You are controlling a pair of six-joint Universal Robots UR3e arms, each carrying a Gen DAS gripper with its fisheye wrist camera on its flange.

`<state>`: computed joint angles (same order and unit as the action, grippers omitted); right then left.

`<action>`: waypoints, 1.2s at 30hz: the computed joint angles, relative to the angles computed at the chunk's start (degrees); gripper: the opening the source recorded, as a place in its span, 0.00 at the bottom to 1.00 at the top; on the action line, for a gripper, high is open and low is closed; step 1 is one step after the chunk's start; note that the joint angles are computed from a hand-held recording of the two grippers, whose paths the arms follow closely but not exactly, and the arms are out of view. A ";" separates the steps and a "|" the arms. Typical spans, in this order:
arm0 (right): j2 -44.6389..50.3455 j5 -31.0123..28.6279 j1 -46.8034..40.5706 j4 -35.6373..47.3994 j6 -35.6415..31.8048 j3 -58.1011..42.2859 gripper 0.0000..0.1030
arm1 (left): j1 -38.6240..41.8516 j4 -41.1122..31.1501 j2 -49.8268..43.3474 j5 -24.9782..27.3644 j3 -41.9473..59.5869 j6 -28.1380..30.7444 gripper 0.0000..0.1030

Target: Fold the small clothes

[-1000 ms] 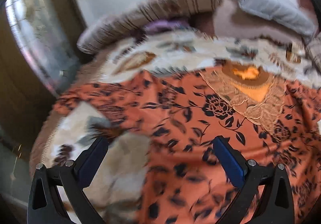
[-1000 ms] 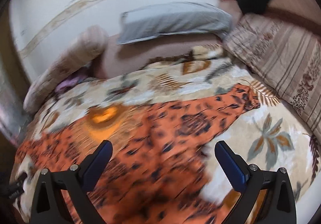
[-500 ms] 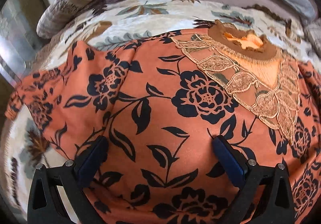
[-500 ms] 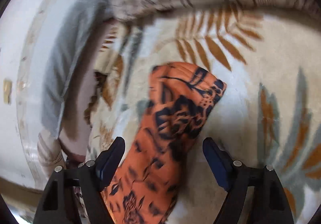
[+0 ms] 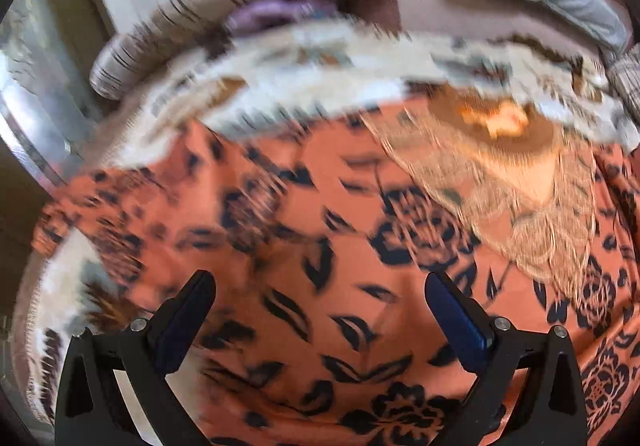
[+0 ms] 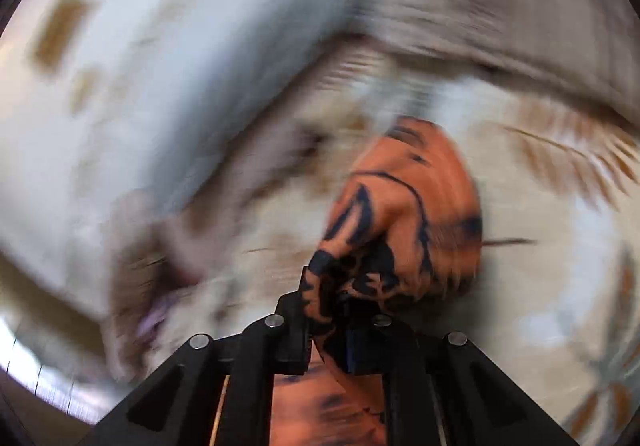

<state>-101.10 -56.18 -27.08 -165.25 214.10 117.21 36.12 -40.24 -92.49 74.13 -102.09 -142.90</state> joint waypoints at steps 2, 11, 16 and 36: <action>3.19 2.29 6.12 -2.22 1.64 -4.97 0.12 | 1.71 -1.72 -0.03 -1.53 2.00 -0.82 1.00; 29.18 8.01 30.77 -12.12 11.37 -26.69 0.99 | 8.20 -2.36 -2.57 -3.13 9.24 -7.86 1.00; 26.50 5.40 30.91 -11.11 9.26 -23.32 0.98 | 11.22 -7.80 -2.06 -8.41 11.12 -7.26 1.00; -0.38 -4.36 15.61 19.69 2.46 -0.23 0.45 | -1.79 -18.04 3.71 -20.12 1.72 10.00 0.79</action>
<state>-101.48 -60.53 -11.47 -145.56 216.56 116.98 34.33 -58.27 -88.78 54.01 -100.37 -132.90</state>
